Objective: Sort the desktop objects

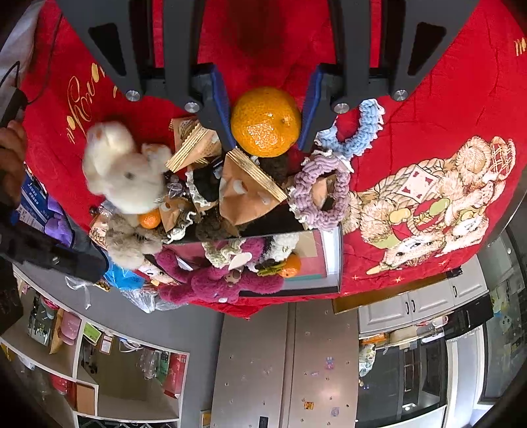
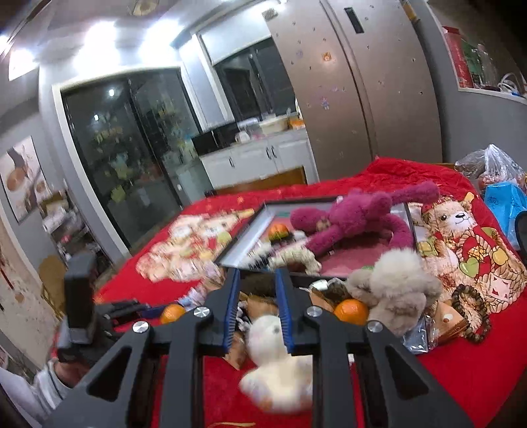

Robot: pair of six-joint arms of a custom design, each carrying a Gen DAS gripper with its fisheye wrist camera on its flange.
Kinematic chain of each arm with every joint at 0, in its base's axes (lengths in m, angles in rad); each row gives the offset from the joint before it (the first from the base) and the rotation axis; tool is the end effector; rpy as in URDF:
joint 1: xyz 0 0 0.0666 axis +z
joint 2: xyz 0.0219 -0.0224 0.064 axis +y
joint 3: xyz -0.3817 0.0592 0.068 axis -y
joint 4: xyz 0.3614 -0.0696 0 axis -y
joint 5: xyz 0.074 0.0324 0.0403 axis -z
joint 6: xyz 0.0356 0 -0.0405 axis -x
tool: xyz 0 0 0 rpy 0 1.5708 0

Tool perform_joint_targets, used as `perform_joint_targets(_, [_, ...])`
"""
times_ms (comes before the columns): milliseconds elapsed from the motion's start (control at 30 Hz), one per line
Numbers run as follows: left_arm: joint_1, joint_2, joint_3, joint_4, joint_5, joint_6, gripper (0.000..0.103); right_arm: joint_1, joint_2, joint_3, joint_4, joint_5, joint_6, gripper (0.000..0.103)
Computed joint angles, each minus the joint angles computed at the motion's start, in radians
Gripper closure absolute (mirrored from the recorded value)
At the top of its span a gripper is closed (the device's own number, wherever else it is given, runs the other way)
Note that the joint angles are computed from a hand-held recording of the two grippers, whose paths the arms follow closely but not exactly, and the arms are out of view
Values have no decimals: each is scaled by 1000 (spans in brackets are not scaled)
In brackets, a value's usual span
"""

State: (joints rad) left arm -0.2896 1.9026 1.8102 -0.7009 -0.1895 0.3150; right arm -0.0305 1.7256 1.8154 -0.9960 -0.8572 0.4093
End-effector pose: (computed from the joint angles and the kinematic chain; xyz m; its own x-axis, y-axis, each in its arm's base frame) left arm 0.6216 -0.1786 0.3582 -0.6970 -0.1098 -0.7086 -0.0654 0.9938 -0.0897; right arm 0.5683 0.0092 0.4529 -0.5443 -0.2440 -0.8026 -0.7224 0.6228 0.3005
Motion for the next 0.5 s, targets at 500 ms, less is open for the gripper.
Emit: perform_joint_targets(500, [-3,3,4,-7,2,-4,64,49,28,-13,-167,176,269,80])
